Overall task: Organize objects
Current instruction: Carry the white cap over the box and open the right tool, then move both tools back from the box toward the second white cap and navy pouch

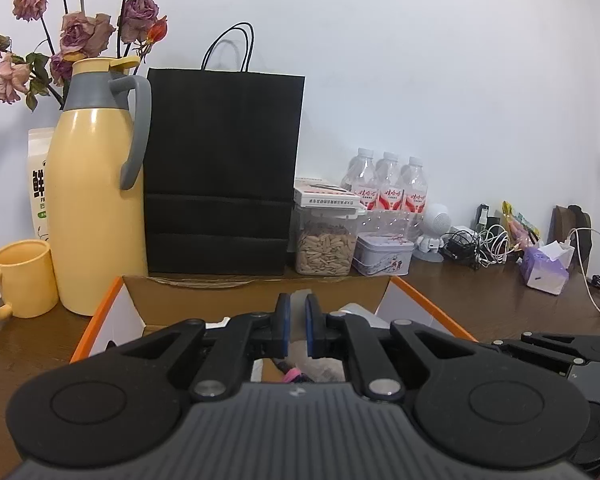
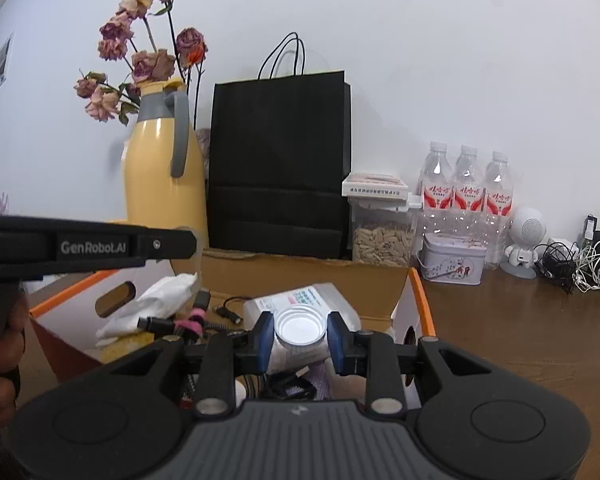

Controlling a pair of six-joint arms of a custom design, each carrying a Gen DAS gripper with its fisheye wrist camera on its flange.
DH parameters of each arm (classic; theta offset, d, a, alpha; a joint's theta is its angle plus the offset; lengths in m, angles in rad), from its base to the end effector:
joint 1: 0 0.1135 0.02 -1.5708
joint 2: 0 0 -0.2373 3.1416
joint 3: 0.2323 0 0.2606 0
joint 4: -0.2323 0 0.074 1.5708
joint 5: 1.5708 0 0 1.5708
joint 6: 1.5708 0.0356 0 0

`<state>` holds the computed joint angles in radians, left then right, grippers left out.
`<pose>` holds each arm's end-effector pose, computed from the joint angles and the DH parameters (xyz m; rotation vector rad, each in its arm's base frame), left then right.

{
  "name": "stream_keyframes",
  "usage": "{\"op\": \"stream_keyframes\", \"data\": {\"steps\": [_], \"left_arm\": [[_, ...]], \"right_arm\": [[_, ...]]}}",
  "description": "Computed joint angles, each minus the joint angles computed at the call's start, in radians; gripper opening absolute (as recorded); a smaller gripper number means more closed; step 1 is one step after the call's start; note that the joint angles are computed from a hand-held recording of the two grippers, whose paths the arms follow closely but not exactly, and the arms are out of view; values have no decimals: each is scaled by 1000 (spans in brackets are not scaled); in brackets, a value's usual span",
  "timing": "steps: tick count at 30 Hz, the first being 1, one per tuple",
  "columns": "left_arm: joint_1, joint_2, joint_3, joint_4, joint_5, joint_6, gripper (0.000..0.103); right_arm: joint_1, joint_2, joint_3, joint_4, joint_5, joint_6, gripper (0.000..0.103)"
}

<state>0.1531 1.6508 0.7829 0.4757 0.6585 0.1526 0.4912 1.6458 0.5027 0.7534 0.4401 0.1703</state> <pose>0.3424 0.0308 0.1563 0.4230 1.8538 -0.4373 0.2680 0.1262 0.1039 -0.0223 1.9215 0.0117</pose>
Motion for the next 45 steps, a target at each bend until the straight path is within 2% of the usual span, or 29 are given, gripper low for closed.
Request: {"op": "stream_keyframes", "data": {"steps": [6, 7, 8, 9, 10, 11, 12, 13, 19, 32, 39, 45], "left_arm": [[-3, -9, -33, 39, -15, 5, 10], [-3, -4, -28, 31, -23, 7, 16], [-1, 1, -22, 19, -31, 6, 34], [1, 5, -19, 16, -40, 2, 49], [2, 10, -19, 26, -53, -9, 77], [5, 16, -28, 57, -66, -25, 98], [7, 19, -42, 94, -79, -41, 103], [10, 24, -55, 137, -90, -57, 103], [16, 35, -31, 108, -97, -68, 103], [18, 18, -47, 118, -105, -77, 103], [37, -52, -91, 98, -102, -86, 103], [61, -149, -148, 33, -84, -64, 103]], "right_arm": [[14, -15, -6, -29, 16, 5, 28], [14, -13, -4, -33, 20, 6, 32], [14, -13, -1, -40, 24, 10, 37], [14, -14, -3, -38, 27, 14, 54], [15, -15, -6, -33, 32, 17, 77], [17, -16, -11, -26, 41, 19, 88], [19, -17, -15, -19, 48, 17, 103], [21, -16, -19, -7, 55, 15, 103], [23, -24, -17, -30, 64, 27, 103], [33, -38, -26, -22, 81, 16, 103], [45, -88, -46, -39, 102, 6, 103], [65, -176, -82, -98, 128, 3, 103]]}}
